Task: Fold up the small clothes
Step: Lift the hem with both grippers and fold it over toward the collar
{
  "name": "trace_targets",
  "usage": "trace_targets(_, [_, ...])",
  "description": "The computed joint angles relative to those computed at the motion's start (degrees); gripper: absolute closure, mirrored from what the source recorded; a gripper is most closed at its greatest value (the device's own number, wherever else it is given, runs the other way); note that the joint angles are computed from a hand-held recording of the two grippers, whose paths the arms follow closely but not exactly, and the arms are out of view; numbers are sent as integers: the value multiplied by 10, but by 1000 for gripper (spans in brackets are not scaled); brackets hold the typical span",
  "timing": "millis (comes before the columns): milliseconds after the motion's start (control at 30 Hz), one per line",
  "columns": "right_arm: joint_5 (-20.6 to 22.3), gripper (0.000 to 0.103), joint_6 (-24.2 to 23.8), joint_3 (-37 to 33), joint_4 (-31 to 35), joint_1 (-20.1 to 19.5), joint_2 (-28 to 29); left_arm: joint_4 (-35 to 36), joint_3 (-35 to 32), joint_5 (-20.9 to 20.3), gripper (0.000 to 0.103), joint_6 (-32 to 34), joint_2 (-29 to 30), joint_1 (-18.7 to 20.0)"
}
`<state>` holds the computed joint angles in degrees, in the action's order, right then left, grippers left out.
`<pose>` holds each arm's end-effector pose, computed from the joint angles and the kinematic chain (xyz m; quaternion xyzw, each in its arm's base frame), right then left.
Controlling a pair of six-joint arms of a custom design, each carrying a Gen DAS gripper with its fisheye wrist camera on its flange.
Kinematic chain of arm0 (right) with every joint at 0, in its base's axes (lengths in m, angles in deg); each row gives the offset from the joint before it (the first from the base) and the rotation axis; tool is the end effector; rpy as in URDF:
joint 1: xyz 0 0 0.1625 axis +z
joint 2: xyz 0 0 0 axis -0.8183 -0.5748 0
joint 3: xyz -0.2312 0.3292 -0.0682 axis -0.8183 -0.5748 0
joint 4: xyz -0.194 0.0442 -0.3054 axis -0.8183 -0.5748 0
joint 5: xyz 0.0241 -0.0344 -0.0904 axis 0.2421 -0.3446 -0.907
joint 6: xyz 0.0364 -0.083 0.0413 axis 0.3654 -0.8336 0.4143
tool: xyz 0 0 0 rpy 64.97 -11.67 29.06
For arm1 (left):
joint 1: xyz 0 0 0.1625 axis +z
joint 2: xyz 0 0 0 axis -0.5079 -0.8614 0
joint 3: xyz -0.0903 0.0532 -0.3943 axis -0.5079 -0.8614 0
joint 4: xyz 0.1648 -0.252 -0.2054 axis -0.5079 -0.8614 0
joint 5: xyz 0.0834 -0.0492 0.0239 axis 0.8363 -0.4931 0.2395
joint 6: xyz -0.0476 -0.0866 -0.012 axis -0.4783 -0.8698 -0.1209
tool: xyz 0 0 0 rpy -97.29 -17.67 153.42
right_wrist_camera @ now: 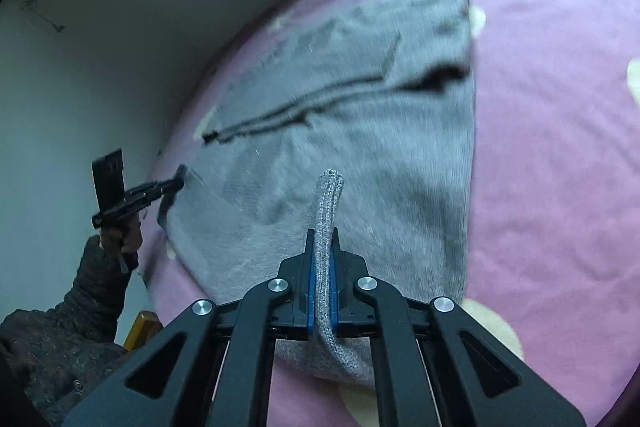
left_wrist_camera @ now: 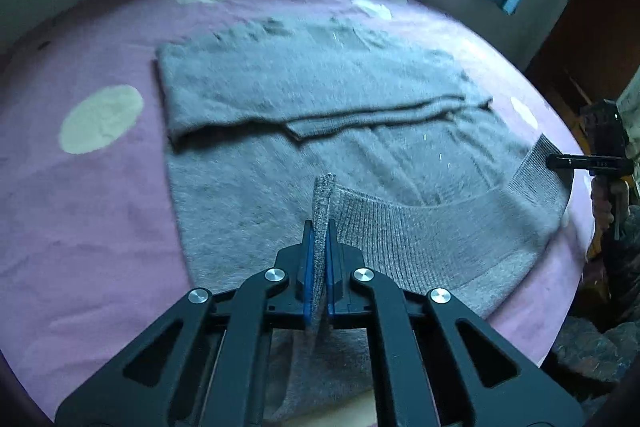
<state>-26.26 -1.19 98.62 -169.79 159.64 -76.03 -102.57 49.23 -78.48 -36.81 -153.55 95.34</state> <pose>0.1834 -0.2803 0.1700 0.0269 -0.9518 0.2953 0.0787 -0.0488 -0.4921 0.2820 0.3709 0.9077 -0.1172 0.1574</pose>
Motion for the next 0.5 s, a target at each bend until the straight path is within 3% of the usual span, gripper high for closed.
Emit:
trace_targets(100, [-13,98,-6,-11,-5,11,-15,-24,-1,3,99,-1,-11,-6])
trace_targets(233, [-6,99,-21,-46,-2,-6,-25,-59,-23,9,99,-11,2,-12])
trace_targets(500, [35,99,-51,-162,65,-59,-21,-84,-140,38,99,-25,112,-10])
